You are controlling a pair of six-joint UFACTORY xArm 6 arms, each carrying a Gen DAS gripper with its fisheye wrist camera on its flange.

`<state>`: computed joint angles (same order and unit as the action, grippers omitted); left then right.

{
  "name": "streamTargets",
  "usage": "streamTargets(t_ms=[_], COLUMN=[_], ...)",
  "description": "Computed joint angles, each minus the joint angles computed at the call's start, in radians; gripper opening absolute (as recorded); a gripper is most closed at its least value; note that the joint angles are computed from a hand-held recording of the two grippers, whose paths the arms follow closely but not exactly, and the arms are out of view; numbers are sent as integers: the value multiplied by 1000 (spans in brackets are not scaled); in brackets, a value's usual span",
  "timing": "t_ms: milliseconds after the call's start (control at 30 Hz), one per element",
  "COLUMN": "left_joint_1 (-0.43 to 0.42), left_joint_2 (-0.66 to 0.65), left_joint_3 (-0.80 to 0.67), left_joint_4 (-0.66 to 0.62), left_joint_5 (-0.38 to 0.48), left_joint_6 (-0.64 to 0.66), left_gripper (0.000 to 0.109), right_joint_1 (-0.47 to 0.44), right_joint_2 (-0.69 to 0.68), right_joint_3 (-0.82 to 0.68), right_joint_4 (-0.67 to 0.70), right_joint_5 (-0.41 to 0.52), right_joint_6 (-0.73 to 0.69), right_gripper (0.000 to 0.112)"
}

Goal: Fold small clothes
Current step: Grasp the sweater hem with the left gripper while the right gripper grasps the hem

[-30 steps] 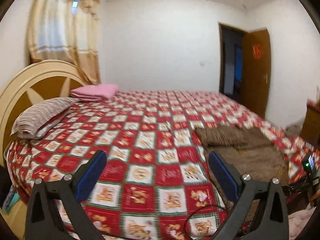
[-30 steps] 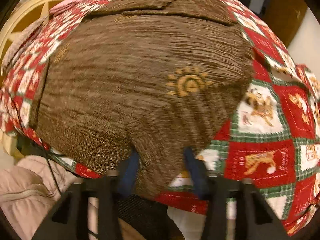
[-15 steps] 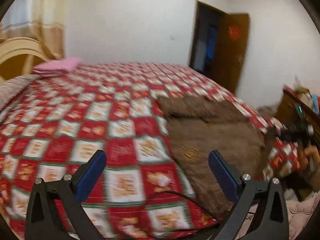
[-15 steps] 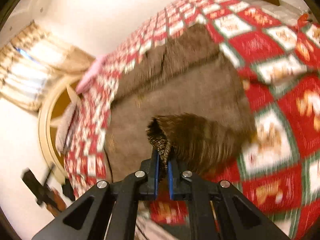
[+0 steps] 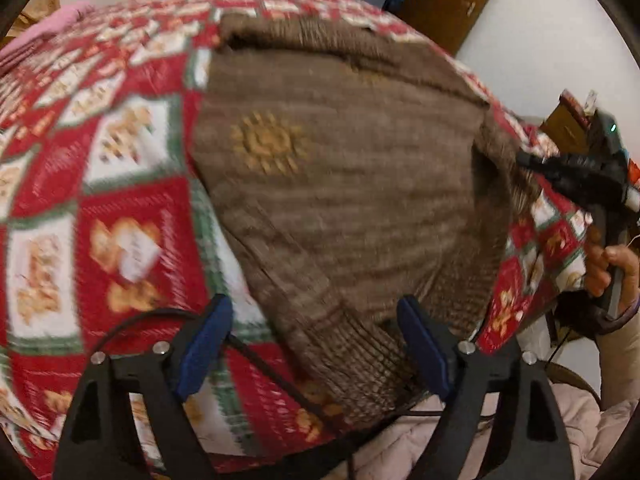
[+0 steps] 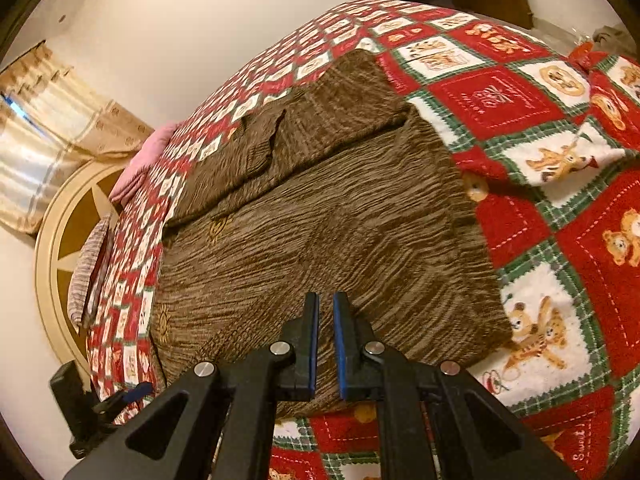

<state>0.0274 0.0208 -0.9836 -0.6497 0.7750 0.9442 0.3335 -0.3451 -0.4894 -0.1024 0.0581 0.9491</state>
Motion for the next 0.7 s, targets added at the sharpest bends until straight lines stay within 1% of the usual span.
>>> streamTargets(t_ms=[33, 67, 100, 133, 167, 200, 233, 267, 300, 333, 400, 467, 500, 533, 600, 700], left_joint_1=[-11, -17, -24, -30, -37, -38, -27, -10, 28, 54, 82, 121, 146, 160, 161, 138], left_joint_2=[-18, -24, -36, -46, -61, -79, -90, -91, -86, -80, -70, -39, -24, -13, 2, 38], left_joint_3=[28, 35, 52, 67, 89, 110, 116, 104, 80, 65, 47, -3, -33, -56, -104, -195], left_joint_4=[13, 25, 49, 72, 100, 117, 93, 50, -23, -55, -96, -158, -209, -246, -289, -310], left_joint_5=[-35, -47, -67, -92, -131, -157, -141, -95, -6, 40, 78, 167, 227, 259, 281, 270], left_joint_6=[-2, -8, -21, -31, -41, -38, -16, 14, 52, 58, 51, 43, 41, 46, 26, -19], left_gripper=[86, 86, 84, 73, 65, 52, 41, 31, 12, 11, 10, 10, 10, 10, 10, 10], right_joint_1=[2, 3, 3, 6, 5, 5, 3, 0, -3, -7, -14, -25, -31, -35, -41, -54], right_joint_2=[2, 2, 4, 3, 0, -3, -5, -13, -13, -18, -29, -41, -44, -46, -46, -43], right_joint_3=[-5, -8, -5, -6, -3, -2, -1, 1, -1, 1, 5, 12, 14, 15, 20, 27], right_joint_4=[-16, -25, -17, -18, -6, -10, -14, -26, -27, -32, -62, -106, -128, -147, -154, -191], right_joint_5=[5, 6, -1, -3, -5, -5, -8, -7, -8, -10, -12, -18, -22, -26, -36, -59], right_joint_6=[5, 5, -7, -8, -21, -18, -14, -3, -3, 5, 40, 83, 102, 121, 132, 176], right_gripper=[7, 7, 7, 7, 7, 7, 7, 8, 8, 8, 8, 8, 8, 8, 8, 8])
